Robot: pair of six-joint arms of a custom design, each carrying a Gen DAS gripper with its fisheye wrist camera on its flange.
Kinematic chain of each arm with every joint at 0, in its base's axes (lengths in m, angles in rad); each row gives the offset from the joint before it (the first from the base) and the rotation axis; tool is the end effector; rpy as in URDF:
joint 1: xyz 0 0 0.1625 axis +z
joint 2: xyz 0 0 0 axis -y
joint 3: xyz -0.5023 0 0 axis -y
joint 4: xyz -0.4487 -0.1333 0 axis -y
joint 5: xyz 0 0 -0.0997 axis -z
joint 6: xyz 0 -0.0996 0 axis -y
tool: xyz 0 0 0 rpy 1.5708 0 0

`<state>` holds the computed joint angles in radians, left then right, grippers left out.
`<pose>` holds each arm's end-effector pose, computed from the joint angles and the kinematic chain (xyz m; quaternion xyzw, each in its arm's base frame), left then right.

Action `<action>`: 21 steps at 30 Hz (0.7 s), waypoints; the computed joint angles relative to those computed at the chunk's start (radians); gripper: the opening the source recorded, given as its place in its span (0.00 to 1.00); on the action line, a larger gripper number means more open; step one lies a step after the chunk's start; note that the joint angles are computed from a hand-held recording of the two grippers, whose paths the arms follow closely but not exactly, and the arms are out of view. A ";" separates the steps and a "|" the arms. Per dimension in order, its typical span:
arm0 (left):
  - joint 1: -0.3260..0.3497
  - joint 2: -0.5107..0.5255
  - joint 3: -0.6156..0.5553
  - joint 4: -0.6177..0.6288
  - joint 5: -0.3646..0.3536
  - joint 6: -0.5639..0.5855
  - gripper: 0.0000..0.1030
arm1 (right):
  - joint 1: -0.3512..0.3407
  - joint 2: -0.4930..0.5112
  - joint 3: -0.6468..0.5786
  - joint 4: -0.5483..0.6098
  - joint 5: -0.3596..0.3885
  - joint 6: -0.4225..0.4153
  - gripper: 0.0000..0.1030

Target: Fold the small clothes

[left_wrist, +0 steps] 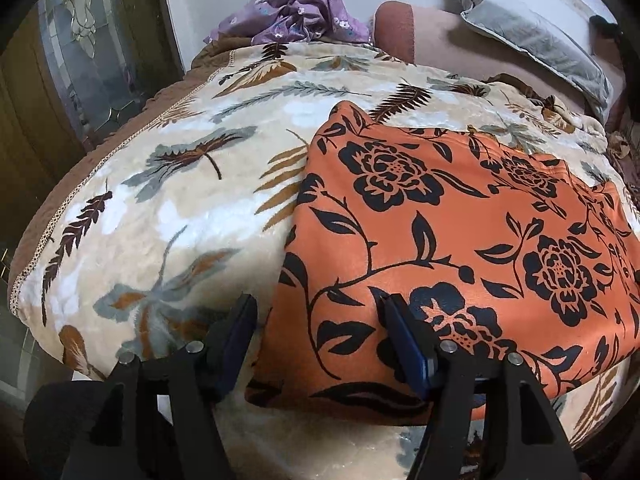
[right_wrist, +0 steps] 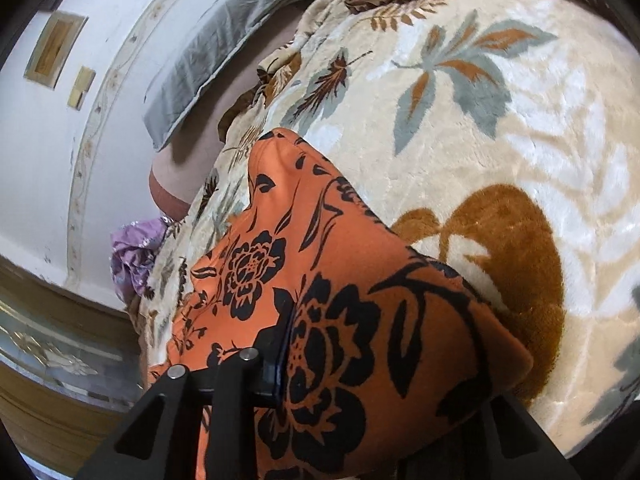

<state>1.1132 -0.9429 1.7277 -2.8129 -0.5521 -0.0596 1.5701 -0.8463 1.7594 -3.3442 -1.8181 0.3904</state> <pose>-0.1247 -0.7468 0.2491 0.0598 0.8554 -0.3128 0.4085 0.1084 -0.7455 0.1961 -0.2257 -0.8748 0.4277 0.0299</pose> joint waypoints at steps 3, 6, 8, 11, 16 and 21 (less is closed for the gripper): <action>0.000 0.000 0.000 0.001 0.001 -0.001 0.66 | 0.004 0.002 -0.001 -0.003 -0.010 -0.003 0.33; 0.000 0.000 0.001 0.001 -0.002 -0.004 0.66 | 0.014 0.008 -0.009 0.000 -0.038 -0.026 0.33; 0.003 -0.003 0.001 0.002 -0.011 -0.008 0.67 | 0.031 0.016 -0.025 0.020 -0.087 -0.075 0.31; 0.004 -0.006 0.002 0.001 -0.019 -0.007 0.67 | 0.053 0.025 -0.044 0.040 -0.130 -0.127 0.22; 0.009 -0.011 -0.001 0.009 -0.040 -0.012 0.67 | 0.108 0.029 -0.062 0.015 -0.179 -0.230 0.19; 0.015 -0.020 -0.001 0.013 -0.065 -0.020 0.67 | 0.168 0.032 -0.091 0.024 -0.145 -0.295 0.18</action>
<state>1.1277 -0.9628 1.7272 -2.8002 -0.6172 -0.0800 1.7377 -0.8147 1.6686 -3.3201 -1.9632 0.0959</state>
